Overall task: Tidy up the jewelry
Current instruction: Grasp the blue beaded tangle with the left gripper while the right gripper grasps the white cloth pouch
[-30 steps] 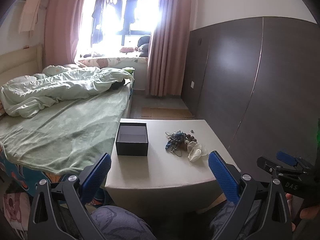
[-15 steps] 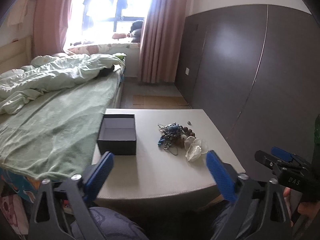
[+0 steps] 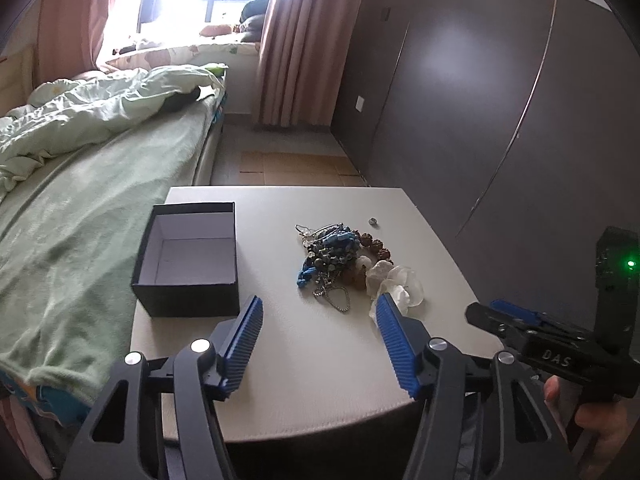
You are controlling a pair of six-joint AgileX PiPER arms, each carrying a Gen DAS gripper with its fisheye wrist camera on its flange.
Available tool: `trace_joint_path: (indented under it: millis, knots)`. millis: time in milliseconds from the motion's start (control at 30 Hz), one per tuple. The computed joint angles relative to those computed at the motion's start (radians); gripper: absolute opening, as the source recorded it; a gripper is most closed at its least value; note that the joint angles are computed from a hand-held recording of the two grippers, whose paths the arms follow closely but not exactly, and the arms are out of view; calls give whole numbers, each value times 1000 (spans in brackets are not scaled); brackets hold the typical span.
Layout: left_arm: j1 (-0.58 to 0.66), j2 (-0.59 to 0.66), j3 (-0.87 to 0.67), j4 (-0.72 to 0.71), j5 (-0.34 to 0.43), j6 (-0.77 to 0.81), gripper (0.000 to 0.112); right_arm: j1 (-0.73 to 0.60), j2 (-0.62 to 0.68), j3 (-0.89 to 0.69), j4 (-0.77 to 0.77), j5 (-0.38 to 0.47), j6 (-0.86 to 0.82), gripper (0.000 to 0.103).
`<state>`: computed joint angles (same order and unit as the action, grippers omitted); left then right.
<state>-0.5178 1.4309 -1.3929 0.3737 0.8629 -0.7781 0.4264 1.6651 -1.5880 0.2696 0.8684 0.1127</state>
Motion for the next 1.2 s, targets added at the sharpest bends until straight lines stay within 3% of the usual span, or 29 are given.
trace_joint_path:
  millis: [433, 533, 667, 767, 833, 1033, 1200]
  knots:
    - [173, 216, -188, -273, -30, 300, 41, -31, 296, -313, 50, 144, -7, 56]
    - [201, 280, -249, -327, -20, 357, 40, -36, 335, -340, 82, 151, -16, 56]
    - [241, 394, -382, -409, 45, 451, 32, 2, 405, -441, -23, 212, 42, 54]
    - [255, 464, -472, -421, 88, 475, 31, 11, 448, -493, -32, 257, 50, 30]
    - [259, 516, -545, -428, 115, 502, 31, 9, 462, -505, -17, 264, 48, 3]
    - [276, 636, -736, -485, 186, 572, 31, -6, 440, -467, 16, 214, 27, 3]
    - [280, 781, -977, -514, 306, 603, 29, -34, 398, -413, 51, 151, 20, 3]
